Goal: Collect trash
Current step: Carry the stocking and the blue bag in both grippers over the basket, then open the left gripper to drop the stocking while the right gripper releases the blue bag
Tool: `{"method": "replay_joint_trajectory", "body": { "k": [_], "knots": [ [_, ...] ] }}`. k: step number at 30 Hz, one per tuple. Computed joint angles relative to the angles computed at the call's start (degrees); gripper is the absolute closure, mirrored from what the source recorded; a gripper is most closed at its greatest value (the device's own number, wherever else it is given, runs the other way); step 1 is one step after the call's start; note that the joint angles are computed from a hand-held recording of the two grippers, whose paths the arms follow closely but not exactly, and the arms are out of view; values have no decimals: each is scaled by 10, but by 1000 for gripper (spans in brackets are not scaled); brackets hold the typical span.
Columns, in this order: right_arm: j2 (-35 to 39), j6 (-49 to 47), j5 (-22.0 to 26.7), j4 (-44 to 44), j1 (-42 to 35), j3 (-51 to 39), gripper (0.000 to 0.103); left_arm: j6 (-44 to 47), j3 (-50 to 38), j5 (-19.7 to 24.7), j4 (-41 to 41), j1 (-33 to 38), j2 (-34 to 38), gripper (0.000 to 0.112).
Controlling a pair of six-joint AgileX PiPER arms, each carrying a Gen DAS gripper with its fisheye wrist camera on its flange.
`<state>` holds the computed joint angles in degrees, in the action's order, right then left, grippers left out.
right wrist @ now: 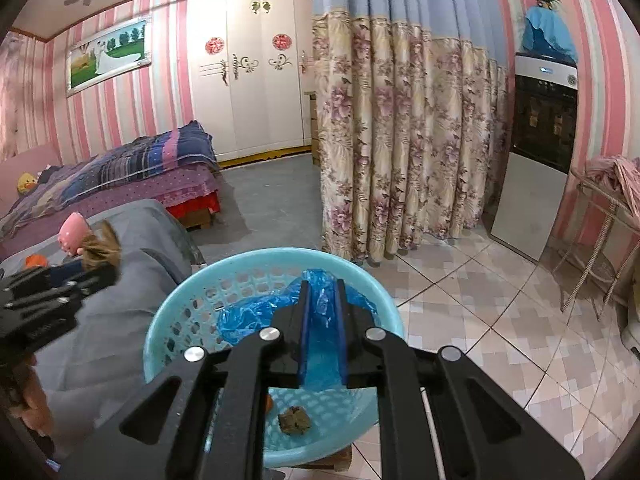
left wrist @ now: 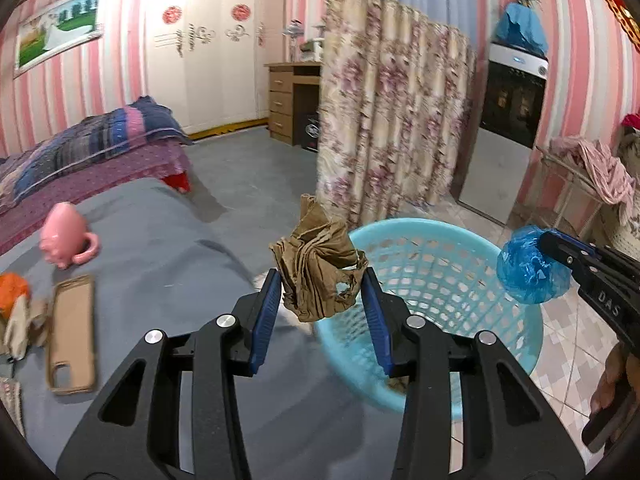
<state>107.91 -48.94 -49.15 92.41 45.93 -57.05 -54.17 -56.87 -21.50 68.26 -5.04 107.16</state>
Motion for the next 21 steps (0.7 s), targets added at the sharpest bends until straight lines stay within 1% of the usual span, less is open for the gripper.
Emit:
{"method": "replay_joint_trajectory", "body": {
  "k": [3,5,6,7,8,9,10,12,14,16,19,21],
  "knots": [
    [-6,7,0,-2,-5,12,92,-29,-21,9,24,-24,16,71],
    [-7,16,3,-5,-10,19,92,-33,-29,17,26,-39,22,70],
    [-7,19,5,-7,-12,20,92,-34,-33,19,26,-40,24,64],
    [-6,22,6,-8,-14,21,92,-26,-31,19,19,-41,21,50],
    [-5,24,6,-9,-15,21,92,-10,-28,17,3,-40,20,43],
    [-3,27,7,-11,-15,22,92,27,-21,18,-35,-40,16,35],
    [-1,29,10,-13,-17,21,92,49,-17,18,-58,-38,13,33],
    [5,27,12,-12,-17,16,92,35,-21,20,-42,-32,13,32],
    [10,25,13,-11,-16,10,92,24,-22,20,-30,-22,11,29],
    [19,22,17,-10,-17,2,92,27,-17,12,-32,-9,7,24],
    [30,14,21,-5,-18,-14,91,51,-8,14,-52,2,-2,22],
    [39,8,23,0,-18,-27,91,52,1,7,-52,15,-9,18]
  ]
}}
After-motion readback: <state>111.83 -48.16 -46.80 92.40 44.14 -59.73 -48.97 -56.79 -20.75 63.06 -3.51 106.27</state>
